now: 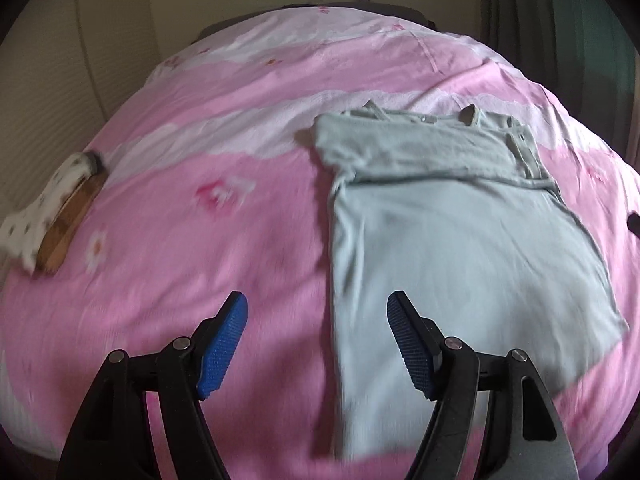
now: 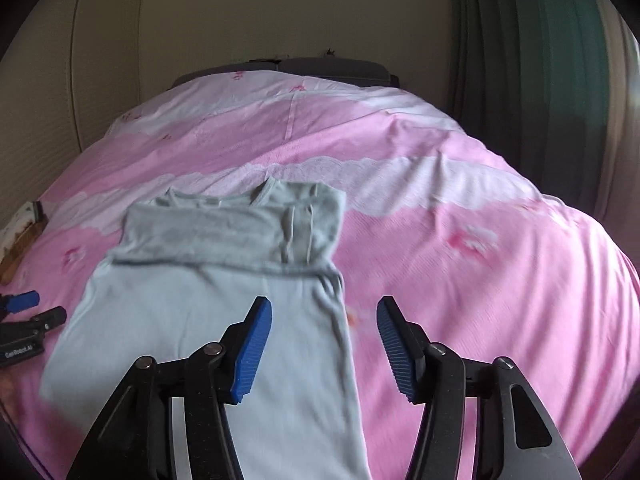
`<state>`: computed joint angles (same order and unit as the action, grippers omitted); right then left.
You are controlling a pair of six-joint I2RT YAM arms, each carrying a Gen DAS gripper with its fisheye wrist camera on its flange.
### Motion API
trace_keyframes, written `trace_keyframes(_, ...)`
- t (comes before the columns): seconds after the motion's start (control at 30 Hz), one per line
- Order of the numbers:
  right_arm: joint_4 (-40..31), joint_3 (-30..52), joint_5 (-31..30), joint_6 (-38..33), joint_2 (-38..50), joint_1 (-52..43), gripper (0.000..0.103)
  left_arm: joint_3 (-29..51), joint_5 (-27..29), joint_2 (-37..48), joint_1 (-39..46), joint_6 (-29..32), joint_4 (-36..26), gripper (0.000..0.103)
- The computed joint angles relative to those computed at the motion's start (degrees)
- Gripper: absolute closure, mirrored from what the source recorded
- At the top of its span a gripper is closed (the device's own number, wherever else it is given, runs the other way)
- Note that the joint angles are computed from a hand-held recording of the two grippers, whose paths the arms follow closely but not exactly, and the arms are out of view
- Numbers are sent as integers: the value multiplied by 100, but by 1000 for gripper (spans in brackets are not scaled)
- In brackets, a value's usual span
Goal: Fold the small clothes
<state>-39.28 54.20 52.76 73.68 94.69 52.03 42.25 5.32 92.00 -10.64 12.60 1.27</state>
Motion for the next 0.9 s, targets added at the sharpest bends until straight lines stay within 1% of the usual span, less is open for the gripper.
trace_keyframes(0.03,-333,31,30,403,42,208,43,-270,96,-212,61,-50,44,31)
trace_keyframes(0.07,-563,37,3,728,79,355,43,-527,158,-402,111,-90,130,31)
trace_keyframes(0.1,-819,19,-72,1198,119,587,43,-788,154,-578,149,-119,256,31)
trace_keyframes(0.2,-1419,-20,-183,2488,295,1162,43,-1275,177,-853,282,-178,488,31)
trace_keyframes(0.3,-1658,-51,-371,3332,496,1520,43,-1646,295,-1066,504,-231,706,31)
trace_keyframes(0.4,-1787,-59,-476,3860,622,1769,43,-1781,524,-1111,688,-252,769,31)
trace_keyframes(0.47,-1876,-16,-503,4099,714,1902,43,-1838,657,-1089,752,-288,821,31)
trace_keyframes(0.6,-1885,24,-533,4207,819,1996,43,-1868,844,-990,841,-406,922,32)
trace_keyframes(0.77,-1912,40,-632,4291,967,2046,43,-1786,737,-901,671,-580,932,32)
trace_keyframes(0.9,-1627,-240,-742,4281,823,1977,43,-1663,658,-661,550,-691,944,33)
